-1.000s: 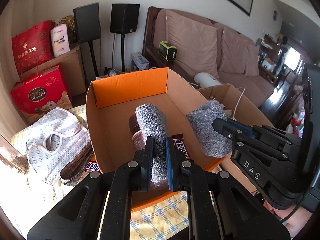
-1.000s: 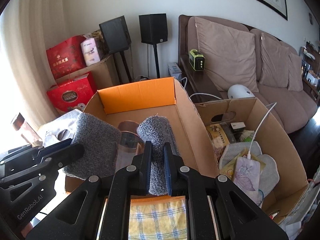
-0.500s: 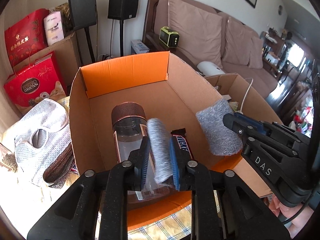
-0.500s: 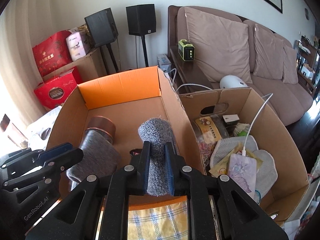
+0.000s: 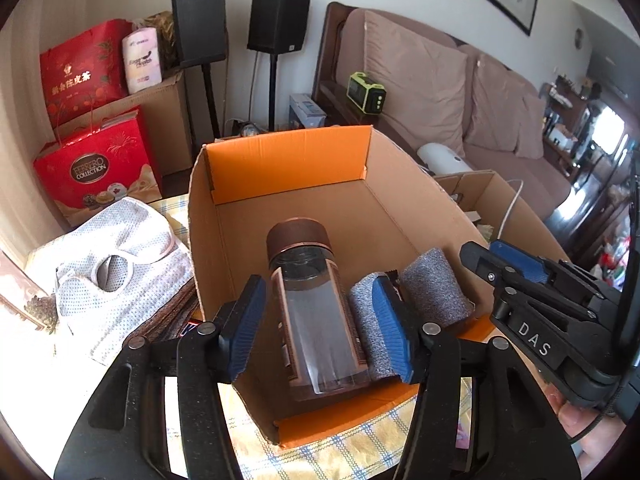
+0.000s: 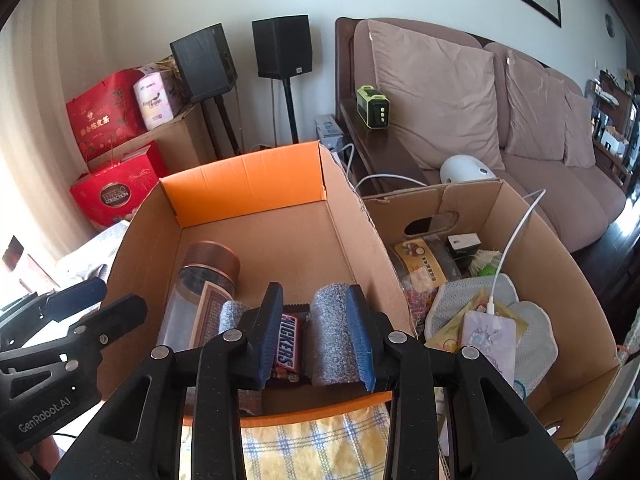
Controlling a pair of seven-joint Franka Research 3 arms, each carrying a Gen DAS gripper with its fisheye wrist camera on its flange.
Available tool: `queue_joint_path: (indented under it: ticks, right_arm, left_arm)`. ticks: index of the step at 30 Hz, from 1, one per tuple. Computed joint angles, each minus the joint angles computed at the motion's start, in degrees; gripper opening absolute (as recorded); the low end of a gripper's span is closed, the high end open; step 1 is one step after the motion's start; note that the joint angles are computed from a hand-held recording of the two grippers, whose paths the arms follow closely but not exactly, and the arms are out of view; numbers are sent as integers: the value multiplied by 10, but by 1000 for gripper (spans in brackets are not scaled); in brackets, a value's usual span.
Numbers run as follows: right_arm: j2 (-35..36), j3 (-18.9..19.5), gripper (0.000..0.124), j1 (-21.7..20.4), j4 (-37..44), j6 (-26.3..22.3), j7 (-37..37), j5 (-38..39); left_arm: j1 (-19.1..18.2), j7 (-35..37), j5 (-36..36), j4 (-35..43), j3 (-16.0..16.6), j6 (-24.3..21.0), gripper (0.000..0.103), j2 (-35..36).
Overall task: Organize objects
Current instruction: 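Carry the grey roll into the box with the left gripper while the right gripper carries its roll, then release both grey rolls in the box and withdraw both grippers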
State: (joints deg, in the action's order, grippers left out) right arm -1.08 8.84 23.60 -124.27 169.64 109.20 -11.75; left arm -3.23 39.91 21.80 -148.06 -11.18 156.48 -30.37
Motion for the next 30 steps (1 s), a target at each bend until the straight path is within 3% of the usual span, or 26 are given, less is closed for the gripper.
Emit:
queue_joint_path:
  ticks: [2, 5, 12, 19, 23, 30]
  right_arm:
    - [-4, 2, 51, 0, 0, 2, 12, -16]
    - [-10, 6, 63, 1, -4, 8, 11, -19]
    - [-19, 15, 81, 2, -6, 13, 6, -11]
    - [-29, 27, 89, 2, -5, 9, 14, -22]
    - [-33, 37, 103, 3, -5, 6, 24, -35]
    - [-36, 50, 103, 14, -1, 0, 38, -58]
  left_arm:
    - [3, -2, 2, -6, 1, -3, 71, -11]
    - [10, -8, 8, -17, 0, 0, 88, -31]
    - [32, -20, 32, -38, -7, -16, 102, -75]
    - [37, -19, 36, -62, 1, -34, 103, -117]
    - [37, -9, 34, -80, 11, -46, 103, -145]
    - [40, 18, 15, -112, 34, -69, 103, -204]
